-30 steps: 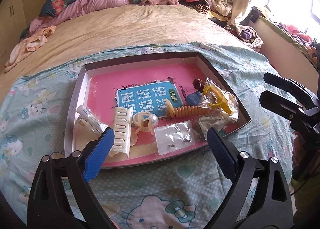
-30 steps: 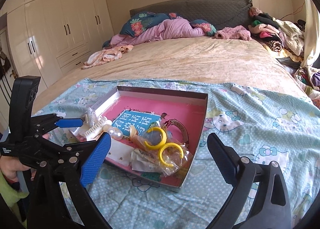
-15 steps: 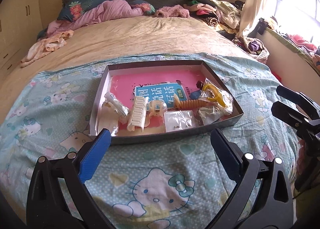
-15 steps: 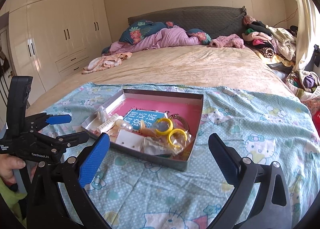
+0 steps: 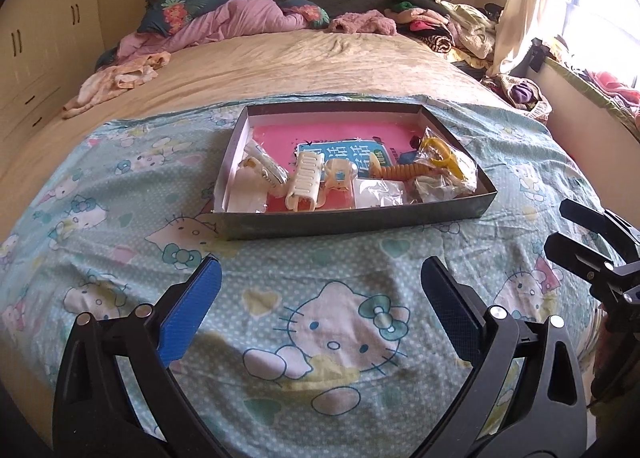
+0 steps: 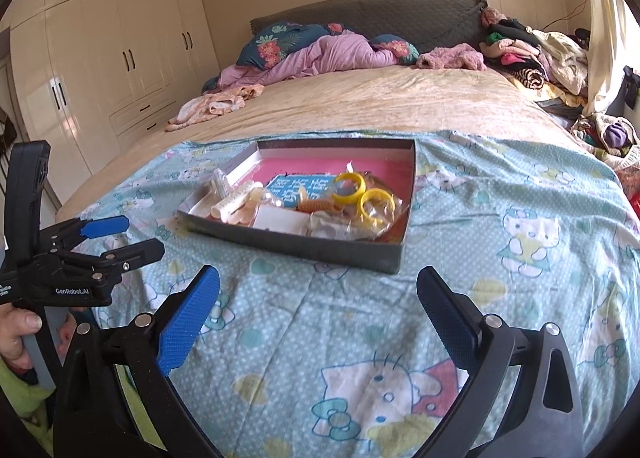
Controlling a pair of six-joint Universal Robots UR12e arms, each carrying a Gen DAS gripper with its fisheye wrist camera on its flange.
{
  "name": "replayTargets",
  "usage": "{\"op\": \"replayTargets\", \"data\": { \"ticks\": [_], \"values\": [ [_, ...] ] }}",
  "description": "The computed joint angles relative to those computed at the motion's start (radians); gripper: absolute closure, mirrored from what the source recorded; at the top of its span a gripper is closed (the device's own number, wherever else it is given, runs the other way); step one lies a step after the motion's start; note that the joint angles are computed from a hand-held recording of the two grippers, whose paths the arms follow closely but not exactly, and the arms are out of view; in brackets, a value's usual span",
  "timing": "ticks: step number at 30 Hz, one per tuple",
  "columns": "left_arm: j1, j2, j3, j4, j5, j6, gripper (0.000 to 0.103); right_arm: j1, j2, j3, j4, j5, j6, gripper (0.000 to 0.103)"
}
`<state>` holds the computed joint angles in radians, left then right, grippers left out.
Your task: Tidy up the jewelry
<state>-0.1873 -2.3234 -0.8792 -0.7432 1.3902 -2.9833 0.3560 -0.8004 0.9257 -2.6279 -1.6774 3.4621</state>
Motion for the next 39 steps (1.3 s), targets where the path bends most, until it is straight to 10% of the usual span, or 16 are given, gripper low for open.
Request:
{"op": "replayTargets", "data": {
  "ticks": [39],
  "values": [
    [0.002, 0.029, -0.041, 0.009, 0.028, -0.034, 0.01, 0.015, -0.01, 0.013, 0.013, 0.014, -0.007, 0.005]
  ]
}}
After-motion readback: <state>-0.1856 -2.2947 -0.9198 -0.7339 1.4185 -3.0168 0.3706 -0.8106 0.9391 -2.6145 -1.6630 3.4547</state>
